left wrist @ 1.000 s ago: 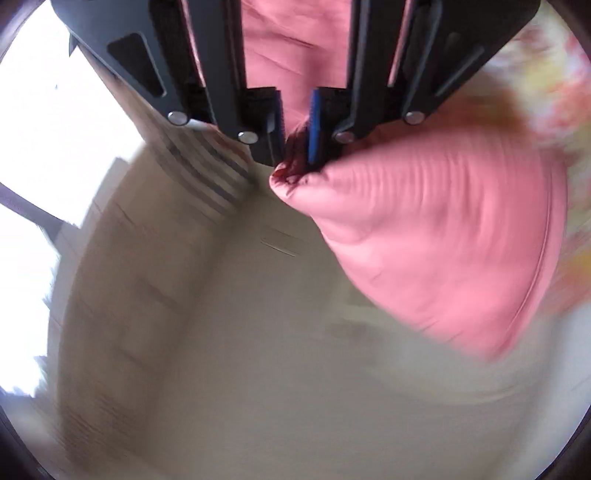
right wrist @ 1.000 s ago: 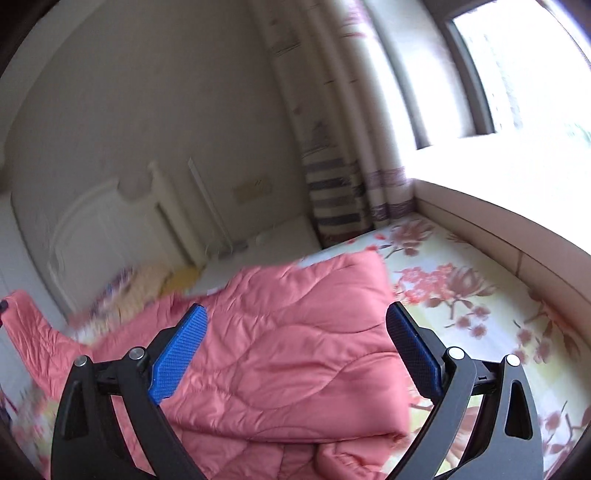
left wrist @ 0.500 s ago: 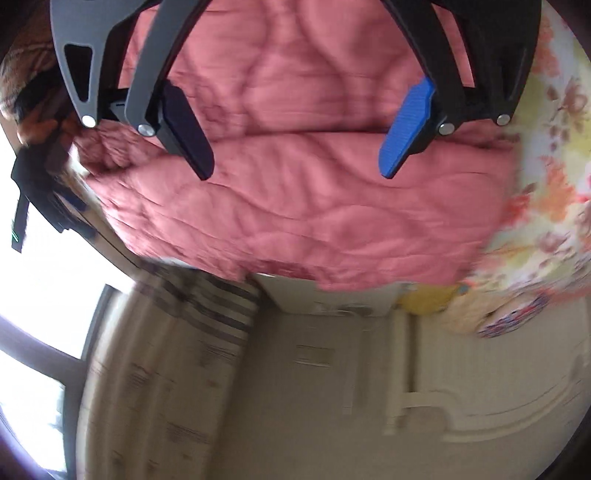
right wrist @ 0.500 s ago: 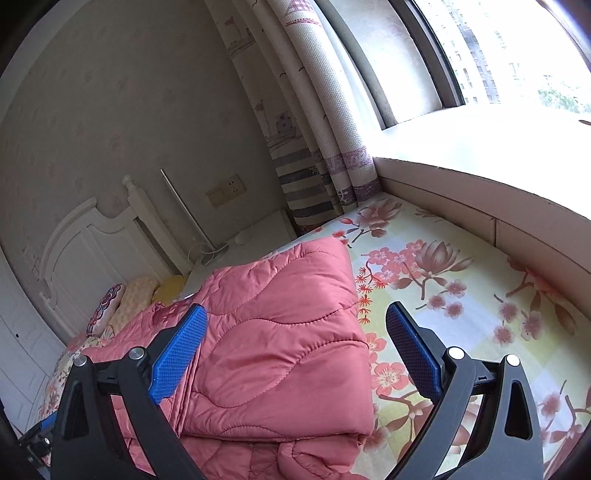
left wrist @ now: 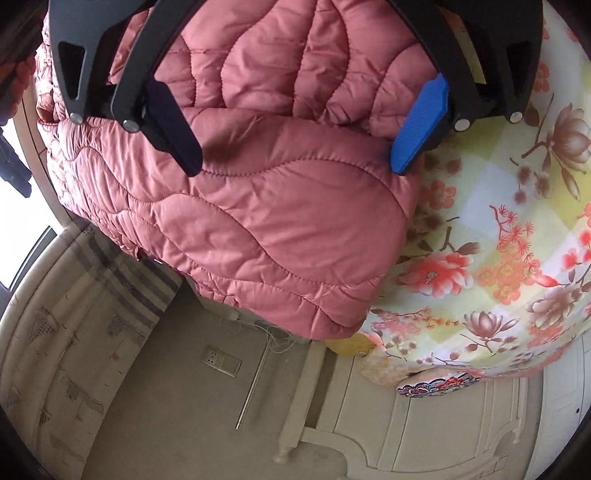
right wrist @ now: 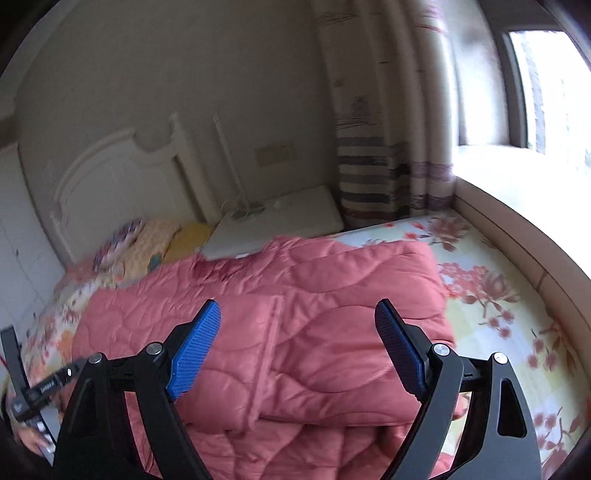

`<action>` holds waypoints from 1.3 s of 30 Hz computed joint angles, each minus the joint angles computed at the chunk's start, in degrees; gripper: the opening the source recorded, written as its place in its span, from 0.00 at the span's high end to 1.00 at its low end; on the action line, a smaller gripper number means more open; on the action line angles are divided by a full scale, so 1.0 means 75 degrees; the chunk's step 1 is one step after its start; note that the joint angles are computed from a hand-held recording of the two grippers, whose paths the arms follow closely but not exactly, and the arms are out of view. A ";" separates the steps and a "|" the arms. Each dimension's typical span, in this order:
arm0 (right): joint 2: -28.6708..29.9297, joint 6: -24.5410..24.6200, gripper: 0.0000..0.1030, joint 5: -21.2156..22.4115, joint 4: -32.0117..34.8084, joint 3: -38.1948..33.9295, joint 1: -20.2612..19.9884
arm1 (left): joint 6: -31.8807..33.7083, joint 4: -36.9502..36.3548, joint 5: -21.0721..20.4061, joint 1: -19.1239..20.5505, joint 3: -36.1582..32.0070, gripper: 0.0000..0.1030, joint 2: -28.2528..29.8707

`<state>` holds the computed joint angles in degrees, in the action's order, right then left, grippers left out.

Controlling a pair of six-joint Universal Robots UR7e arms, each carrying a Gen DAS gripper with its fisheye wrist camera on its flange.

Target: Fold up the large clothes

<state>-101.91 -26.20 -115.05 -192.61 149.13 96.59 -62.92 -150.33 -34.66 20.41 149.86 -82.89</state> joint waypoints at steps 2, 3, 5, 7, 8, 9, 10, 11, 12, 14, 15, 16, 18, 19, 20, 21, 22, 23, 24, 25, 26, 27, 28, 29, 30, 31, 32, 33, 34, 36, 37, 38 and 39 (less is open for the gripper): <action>0.0984 -0.0299 0.20 -0.0739 -0.0207 -0.0179 0.0654 | 0.0069 -0.0312 -0.0015 0.0050 0.0066 0.02 0.0049; 0.1553 -0.0395 0.20 -0.1160 -0.0303 -0.0262 0.0869 | 0.0106 -0.0632 -0.0016 0.0067 0.0077 0.02 0.0243; 0.2350 -0.0175 0.20 -0.1806 0.0227 -0.0461 0.0916 | 0.0108 -0.0825 -0.0028 0.0086 0.0159 0.02 0.0222; 0.2814 -0.0179 0.19 -0.2008 -0.0067 -0.0408 0.0809 | 0.0026 -0.0867 -0.0058 0.0085 0.0210 0.02 0.0170; 0.2781 -0.0107 0.19 -0.2029 -0.0054 -0.0407 0.0835 | 0.0004 -0.0906 -0.0074 0.0077 0.0243 0.02 0.0138; 0.2639 0.0148 0.19 -0.2109 0.0279 -0.0468 0.0899 | 0.0008 -0.0953 -0.0078 0.0078 0.0257 0.02 0.0135; 0.2570 0.0329 0.19 -0.2266 0.0408 -0.0519 0.1026 | 0.0005 -0.0969 -0.0083 0.0073 0.0265 0.02 0.0127; 0.2578 0.0283 0.19 -0.2472 0.0217 -0.0531 0.1246 | 0.0002 -0.0965 -0.0088 0.0077 0.0262 0.02 0.0129; 0.2673 0.0073 0.19 -0.2550 -0.0164 -0.0513 0.1432 | -0.0006 -0.0935 -0.0092 0.0081 0.0248 0.02 0.0139; 0.2863 -0.0472 0.19 -0.2460 -0.1050 -0.0383 0.1633 | -0.0061 -0.0870 -0.0053 0.0040 0.0251 0.02 0.0134; 0.2925 -0.0626 0.17 -0.2336 -0.1261 -0.0330 0.1609 | -0.0138 -0.0866 0.0032 -0.0036 0.0299 0.02 0.0098; 0.2968 -0.0593 0.16 -0.2216 -0.1152 -0.0317 0.1495 | -0.0266 -0.0817 0.0154 -0.0142 0.0360 0.02 0.0030; 0.3341 -0.0427 0.13 -0.2314 -0.0895 -0.0386 0.1102 | -0.0717 -0.0442 0.0500 -0.0411 0.0466 0.02 -0.0204; 0.3424 -0.0309 0.11 -0.2231 -0.0781 -0.0394 0.0878 | -0.1006 -0.0048 0.0715 -0.0571 0.0479 0.02 -0.0363; 0.3211 -0.0199 0.11 -0.1998 -0.0649 -0.0381 0.0792 | -0.1265 0.0449 0.0887 -0.0708 0.0433 0.02 -0.0506; 0.3105 -0.0142 0.10 -0.1936 -0.0602 -0.0373 0.0778 | -0.1311 0.0885 0.1030 -0.0828 0.0319 0.02 -0.0603; 0.3095 -0.0160 0.10 -0.1911 -0.0600 -0.0349 0.0742 | -0.1142 0.1000 0.1102 -0.0895 0.0216 0.02 -0.0602; 0.3085 -0.0175 0.09 -0.1910 -0.0593 -0.0334 0.0729 | -0.0835 0.0938 0.1153 -0.0936 0.0110 0.02 -0.0537; 0.3095 -0.0206 0.09 -0.1936 -0.0632 -0.0336 0.0744 | -0.0253 0.0633 0.1157 -0.0918 -0.0055 0.02 -0.0356; 0.3131 -0.0229 0.09 -0.1984 -0.0642 -0.0365 0.0760 | 0.0384 0.0212 0.1092 -0.0836 -0.0220 0.02 -0.0133; 0.3151 -0.0265 0.09 -0.1987 -0.0667 -0.0378 0.0744 | 0.1144 -0.0282 0.0910 -0.0661 -0.0441 0.02 0.0148; 0.3141 -0.0254 0.09 -0.1980 -0.0661 -0.0373 0.0750 | 0.1726 -0.0676 0.0690 -0.0478 -0.0612 0.02 0.0364; 0.3223 -0.0212 0.09 -0.1974 -0.0674 -0.0414 0.0765 | 0.2309 -0.1120 0.0416 -0.0215 -0.0808 0.02 0.0633; 0.3182 -0.0203 0.09 -0.1936 -0.0630 -0.0413 0.0743 | 0.2572 -0.1358 0.0276 -0.0048 -0.0904 0.02 0.0798; 0.3167 -0.0212 0.09 -0.1918 -0.0666 -0.0369 0.0730 | 0.2880 -0.1602 -0.0057 0.0331 -0.1097 0.02 0.1072; 0.3165 -0.0227 0.09 -0.1912 -0.0678 -0.0366 0.0719 | 0.2962 -0.1526 -0.0415 0.0684 -0.1271 0.02 0.1242; 0.3191 -0.0250 0.09 -0.1899 -0.0719 -0.0363 0.0696 | 0.2828 -0.1130 -0.0900 0.1204 -0.1535 0.02 0.1466; 0.3178 -0.0255 0.08 -0.1872 -0.0708 -0.0360 0.0681 | 0.2811 -0.1054 -0.1094 0.1455 -0.1618 0.02 0.1626; 0.3135 -0.0201 0.08 -0.1869 -0.0626 -0.0345 0.0738 | 0.2938 -0.1132 -0.0983 0.1455 -0.1592 0.02 0.1749; 0.3158 -0.0181 0.08 -0.1900 -0.0628 -0.0350 0.0759 | 0.3102 -0.0668 -0.0840 0.1259 -0.1740 0.02 0.1758; 0.3155 -0.0168 0.08 -0.1878 -0.0610 -0.0353 0.0748 | 0.3398 -0.0765 -0.1073 0.1250 -0.1815 0.02 0.1658; 0.3116 -0.0151 0.08 -0.1841 -0.0552 -0.0357 0.0721 | 0.3644 -0.1020 -0.1209 0.1248 -0.1832 0.02 0.1601; 0.3111 -0.0128 0.08 -0.1833 -0.0528 -0.0359 0.0723 | 0.3868 -0.1206 -0.1156 0.1238 -0.1908 0.02 0.1517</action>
<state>-78.58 -27.16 -128.80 -196.56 146.43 102.01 -33.91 -159.38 -43.33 29.70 135.55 -71.51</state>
